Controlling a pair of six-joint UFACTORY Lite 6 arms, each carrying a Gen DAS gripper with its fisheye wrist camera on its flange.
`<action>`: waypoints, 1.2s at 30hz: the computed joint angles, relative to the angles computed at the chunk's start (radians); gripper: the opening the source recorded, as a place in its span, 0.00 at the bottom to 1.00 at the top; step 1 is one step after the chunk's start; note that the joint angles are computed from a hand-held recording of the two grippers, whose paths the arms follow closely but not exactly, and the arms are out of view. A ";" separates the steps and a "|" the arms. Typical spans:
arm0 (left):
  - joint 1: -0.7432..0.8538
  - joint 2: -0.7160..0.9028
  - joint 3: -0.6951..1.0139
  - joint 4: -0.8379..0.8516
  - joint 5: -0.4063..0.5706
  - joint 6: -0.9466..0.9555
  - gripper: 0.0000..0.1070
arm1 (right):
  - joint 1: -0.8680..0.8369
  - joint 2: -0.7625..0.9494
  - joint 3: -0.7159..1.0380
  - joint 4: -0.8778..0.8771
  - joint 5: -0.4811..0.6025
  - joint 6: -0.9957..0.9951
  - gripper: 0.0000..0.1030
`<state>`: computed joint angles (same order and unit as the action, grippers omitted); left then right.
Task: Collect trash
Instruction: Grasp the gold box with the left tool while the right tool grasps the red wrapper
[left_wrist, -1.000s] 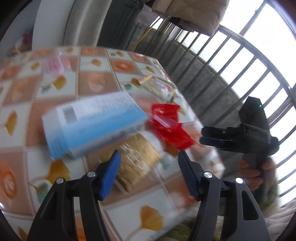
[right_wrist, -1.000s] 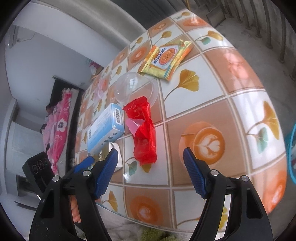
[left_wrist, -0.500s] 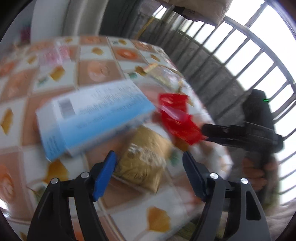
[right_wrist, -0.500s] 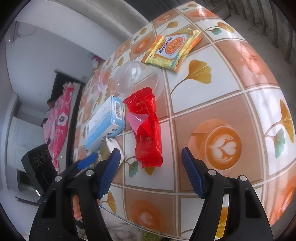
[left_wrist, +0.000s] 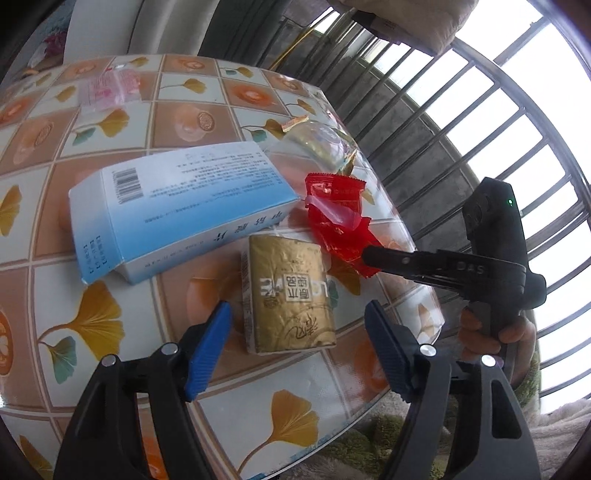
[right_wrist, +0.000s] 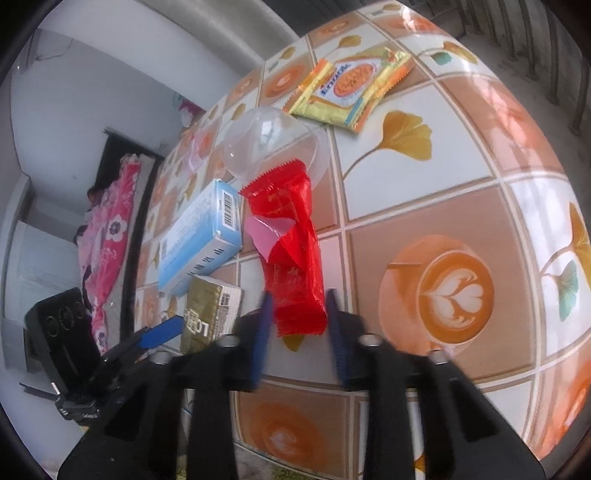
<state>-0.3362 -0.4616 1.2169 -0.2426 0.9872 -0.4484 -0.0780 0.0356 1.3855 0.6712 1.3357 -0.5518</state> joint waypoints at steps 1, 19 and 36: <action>-0.012 0.005 0.006 0.012 0.000 -0.011 0.67 | -0.004 0.001 -0.003 -0.002 0.000 0.000 0.10; -0.221 0.151 0.108 0.322 0.019 -0.260 0.71 | -0.285 -0.123 -0.040 -0.065 0.159 -0.161 0.50; -0.279 0.240 0.138 0.464 0.071 -0.326 0.71 | -0.098 -0.132 -0.073 -0.072 -0.036 -0.048 0.43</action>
<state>-0.6154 -0.2214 1.3547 0.2215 1.0581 -0.7746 -0.1756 -0.0968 1.3129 0.5989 1.2993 -0.5999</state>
